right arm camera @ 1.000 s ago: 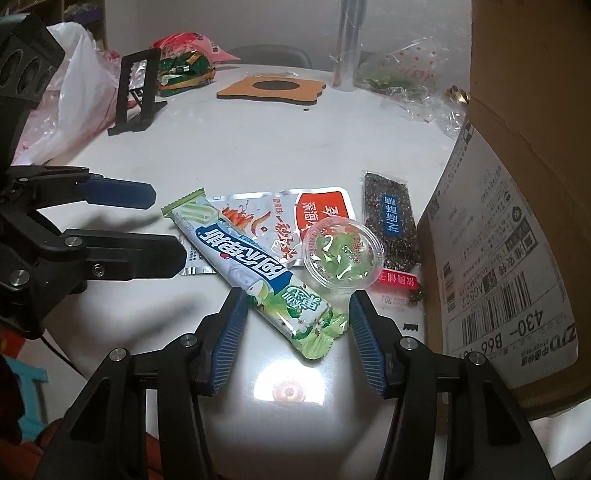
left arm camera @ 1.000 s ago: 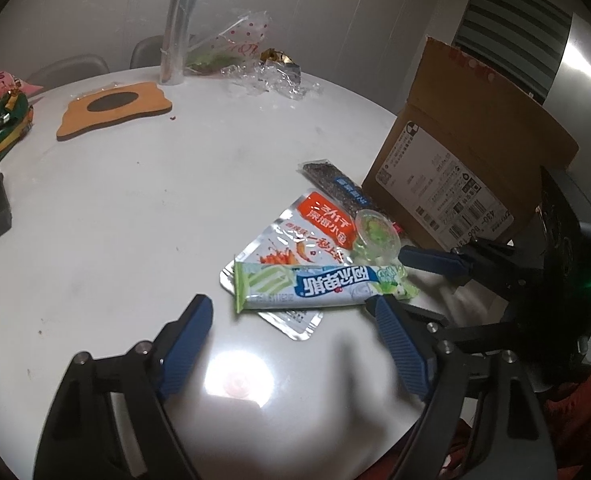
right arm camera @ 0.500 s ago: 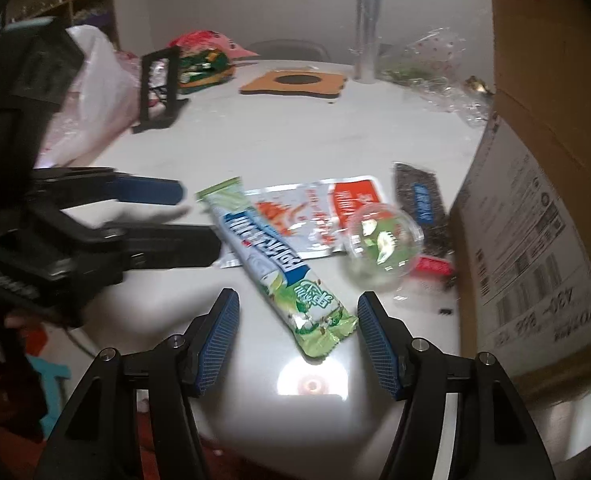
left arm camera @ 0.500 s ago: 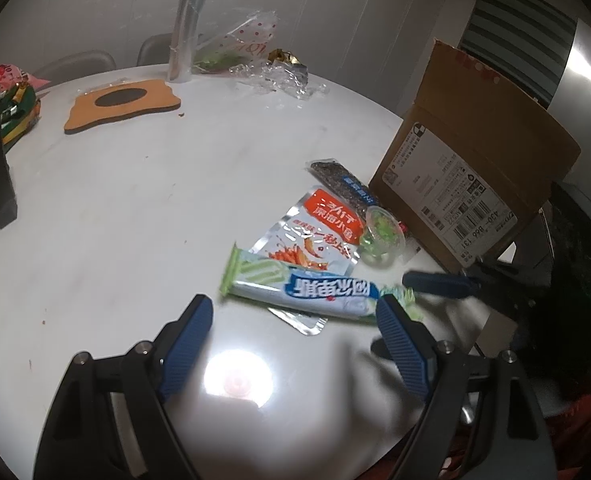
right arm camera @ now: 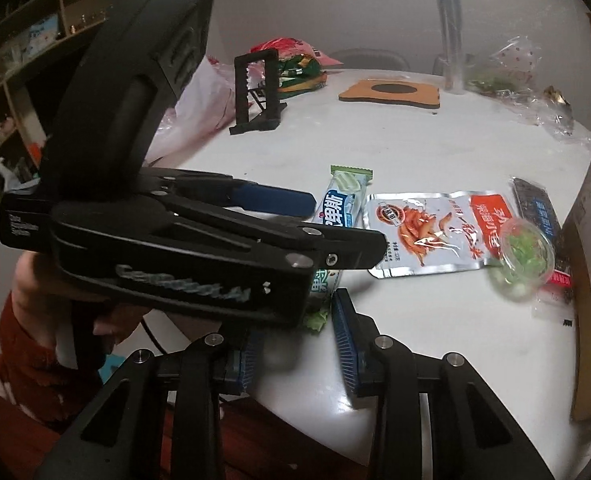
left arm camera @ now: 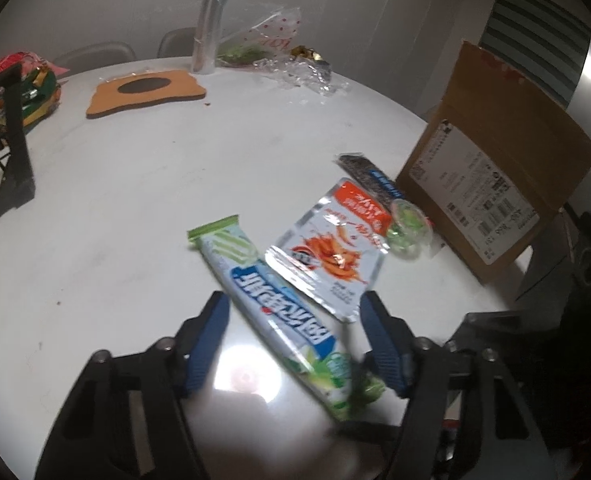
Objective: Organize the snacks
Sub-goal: 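Grasp the green-and-white stick pack with the left gripper while the right gripper grasps the jelly cup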
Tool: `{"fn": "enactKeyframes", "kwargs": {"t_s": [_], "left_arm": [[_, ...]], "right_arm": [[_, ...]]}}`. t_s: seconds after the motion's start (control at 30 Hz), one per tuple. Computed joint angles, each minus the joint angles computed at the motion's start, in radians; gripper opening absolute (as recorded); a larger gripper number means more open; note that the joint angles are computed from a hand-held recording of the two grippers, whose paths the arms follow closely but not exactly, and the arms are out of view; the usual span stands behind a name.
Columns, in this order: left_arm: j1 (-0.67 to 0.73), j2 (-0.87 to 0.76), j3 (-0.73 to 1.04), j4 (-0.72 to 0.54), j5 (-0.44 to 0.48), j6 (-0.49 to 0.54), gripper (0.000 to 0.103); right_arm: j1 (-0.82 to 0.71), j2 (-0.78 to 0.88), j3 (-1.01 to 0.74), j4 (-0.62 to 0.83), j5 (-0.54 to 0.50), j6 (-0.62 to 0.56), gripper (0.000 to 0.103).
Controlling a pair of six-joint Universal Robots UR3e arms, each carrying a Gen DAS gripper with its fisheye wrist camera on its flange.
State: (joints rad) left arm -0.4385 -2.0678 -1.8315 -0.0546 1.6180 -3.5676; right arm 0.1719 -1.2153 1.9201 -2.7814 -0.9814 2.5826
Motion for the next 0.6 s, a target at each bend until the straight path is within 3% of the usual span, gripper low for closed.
{"fn": "enactKeyframes", "kwargs": {"t_s": [0.07, 0.13, 0.33, 0.6], "left_arm": [[-0.004, -0.004, 0.004, -0.004, 0.022, 0.005, 0.046], [-0.013, -0.014, 0.015, -0.013, 0.059, 0.022, 0.04], [0.026, 0.018, -0.028, -0.012, 0.029, 0.088, 0.039], [-0.01, 0.032, -0.02, -0.078, 0.112, 0.059, 0.046]], "right_arm": [[-0.005, -0.013, 0.007, 0.003, -0.006, -0.005, 0.03], [-0.018, -0.038, 0.019, 0.013, -0.013, -0.016, 0.03], [-0.063, -0.112, 0.077, -0.074, -0.107, 0.02, 0.03], [-0.027, 0.002, -0.014, -0.232, -0.307, 0.123, 0.03]]}}
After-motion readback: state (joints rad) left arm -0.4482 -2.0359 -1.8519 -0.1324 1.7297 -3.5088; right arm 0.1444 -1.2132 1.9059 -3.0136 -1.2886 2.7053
